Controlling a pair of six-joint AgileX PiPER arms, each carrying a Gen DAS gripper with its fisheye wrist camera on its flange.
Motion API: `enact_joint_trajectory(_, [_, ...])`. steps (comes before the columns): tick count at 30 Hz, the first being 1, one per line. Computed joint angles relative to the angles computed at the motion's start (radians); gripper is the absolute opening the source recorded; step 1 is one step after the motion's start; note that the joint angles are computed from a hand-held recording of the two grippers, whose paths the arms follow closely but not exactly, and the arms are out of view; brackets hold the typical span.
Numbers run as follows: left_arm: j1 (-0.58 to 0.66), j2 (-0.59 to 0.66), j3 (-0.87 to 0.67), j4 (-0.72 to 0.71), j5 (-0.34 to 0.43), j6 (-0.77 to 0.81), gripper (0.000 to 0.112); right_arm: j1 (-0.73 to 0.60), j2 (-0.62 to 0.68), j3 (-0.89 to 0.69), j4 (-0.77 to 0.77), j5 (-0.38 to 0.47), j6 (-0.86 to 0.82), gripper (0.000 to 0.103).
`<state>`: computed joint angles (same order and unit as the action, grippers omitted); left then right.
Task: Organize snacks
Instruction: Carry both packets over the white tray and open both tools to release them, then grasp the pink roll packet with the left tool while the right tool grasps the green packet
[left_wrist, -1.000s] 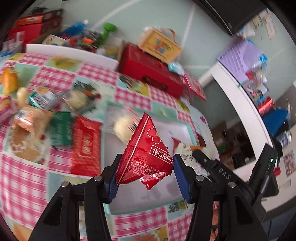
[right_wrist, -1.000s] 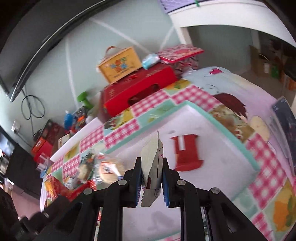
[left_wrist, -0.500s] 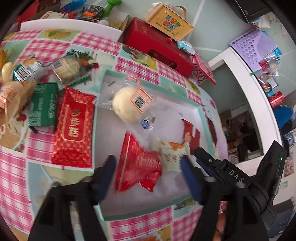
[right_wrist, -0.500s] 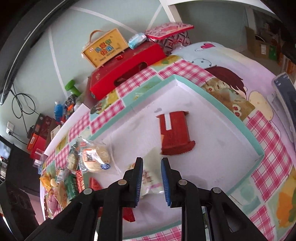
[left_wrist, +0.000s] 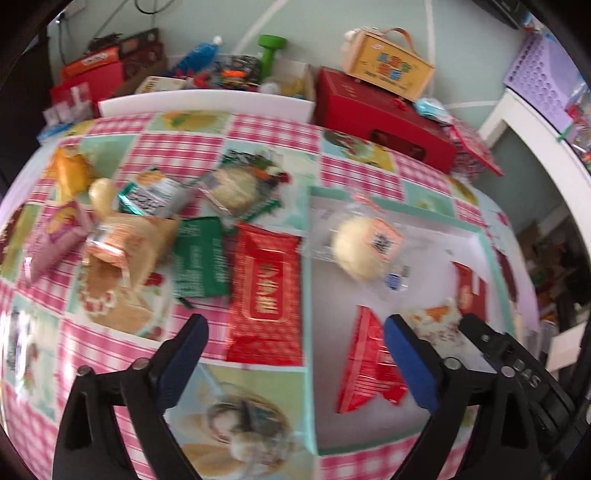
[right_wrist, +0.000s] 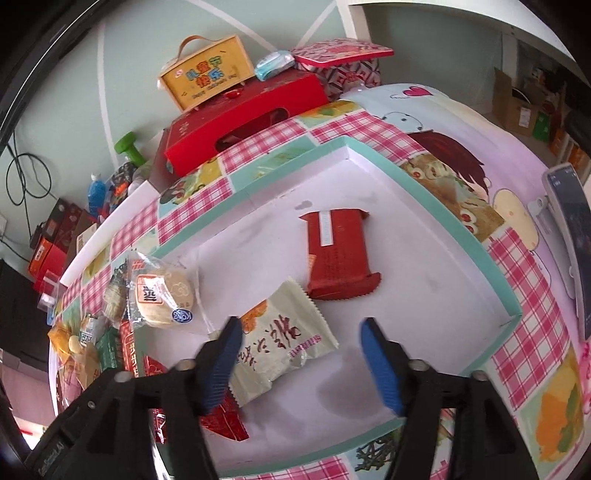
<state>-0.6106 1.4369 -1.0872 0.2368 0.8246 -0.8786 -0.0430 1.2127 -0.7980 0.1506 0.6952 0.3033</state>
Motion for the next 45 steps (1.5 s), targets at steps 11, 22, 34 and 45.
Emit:
enact_joint_trajectory(11, [-0.006,0.033,-0.034,0.224,0.193,-0.131,0.097,0.098,0.0,0.002,-0.102,-0.044,0.083,0.103])
enact_joint_trajectory(22, [0.096,0.007,-0.016,0.252,0.215,-0.119,0.097,0.241,0.001,-0.02,-0.225,-0.057,0.207,0.103])
enact_joint_trajectory(34, [0.439,-0.091,0.017,0.16,0.141,0.126,0.097,0.565,0.03,-0.148,-0.559,-0.019,0.54,0.103])
enact_joint_trajectory(45, [0.723,-0.051,0.034,-0.057,0.044,0.403,0.097,0.719,0.288,-0.339,-0.529,0.002,0.502,0.095])
